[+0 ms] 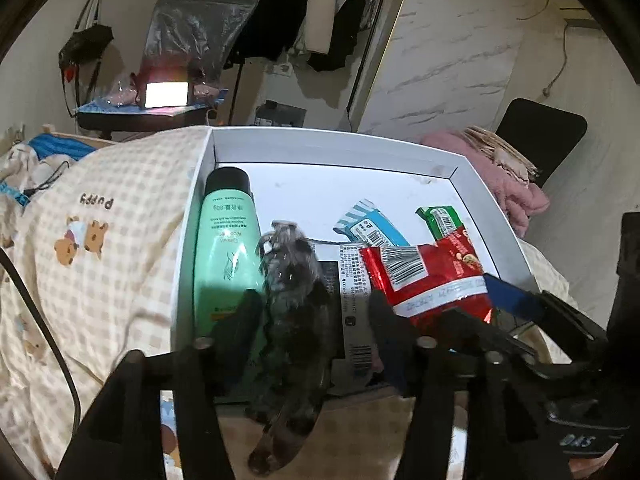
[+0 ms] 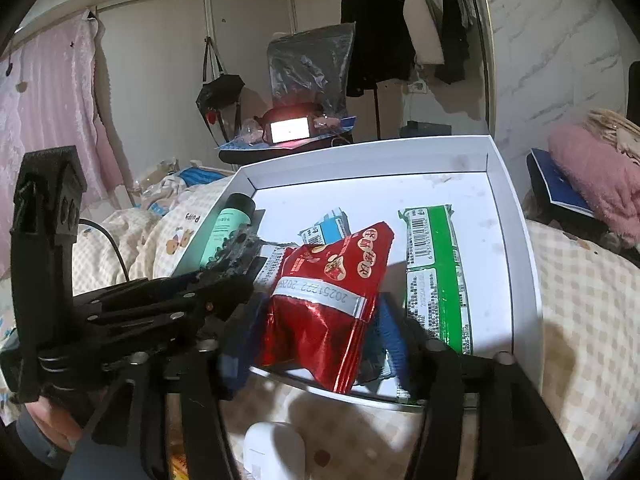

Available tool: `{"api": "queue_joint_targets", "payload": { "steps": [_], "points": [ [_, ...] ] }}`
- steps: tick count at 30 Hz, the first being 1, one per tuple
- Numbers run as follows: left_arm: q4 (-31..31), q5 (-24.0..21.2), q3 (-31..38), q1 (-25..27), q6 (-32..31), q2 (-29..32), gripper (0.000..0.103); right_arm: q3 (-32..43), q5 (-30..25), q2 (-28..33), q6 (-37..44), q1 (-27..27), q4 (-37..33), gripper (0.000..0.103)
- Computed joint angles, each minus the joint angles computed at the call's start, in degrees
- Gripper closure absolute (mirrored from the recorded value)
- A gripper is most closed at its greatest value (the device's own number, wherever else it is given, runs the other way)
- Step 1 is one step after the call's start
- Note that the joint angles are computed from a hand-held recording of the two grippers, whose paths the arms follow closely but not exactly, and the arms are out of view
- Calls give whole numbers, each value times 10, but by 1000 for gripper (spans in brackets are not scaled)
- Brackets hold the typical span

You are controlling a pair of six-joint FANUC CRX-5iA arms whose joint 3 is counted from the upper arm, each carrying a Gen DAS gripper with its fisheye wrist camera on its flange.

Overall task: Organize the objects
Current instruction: 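Open the right tool to drop the red bag into the box, then lower the claw clip onto the box rim and open the left tool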

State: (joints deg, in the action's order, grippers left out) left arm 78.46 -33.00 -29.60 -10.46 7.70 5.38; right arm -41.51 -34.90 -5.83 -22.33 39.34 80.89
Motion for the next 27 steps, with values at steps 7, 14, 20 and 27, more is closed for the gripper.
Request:
{"api": "queue_joint_targets", "payload": {
  "steps": [7, 14, 20, 27],
  "points": [
    [-14, -9, 0, 9, 24, -15, 30, -15, 8, -17, -44, -10, 65, 27],
    [-29, 60, -15, -11, 18, -63, 26, -15, -12, -38, -46, 6, 52, 17],
    [-93, 19, 3, 15, 62, -80, 24, -41, 54, -91, -108, -25, 88, 9],
    [-153, -35, 11, 35, 103, -136, 21, -67, 90, -169, -139, -22, 115, 9]
  ]
}}
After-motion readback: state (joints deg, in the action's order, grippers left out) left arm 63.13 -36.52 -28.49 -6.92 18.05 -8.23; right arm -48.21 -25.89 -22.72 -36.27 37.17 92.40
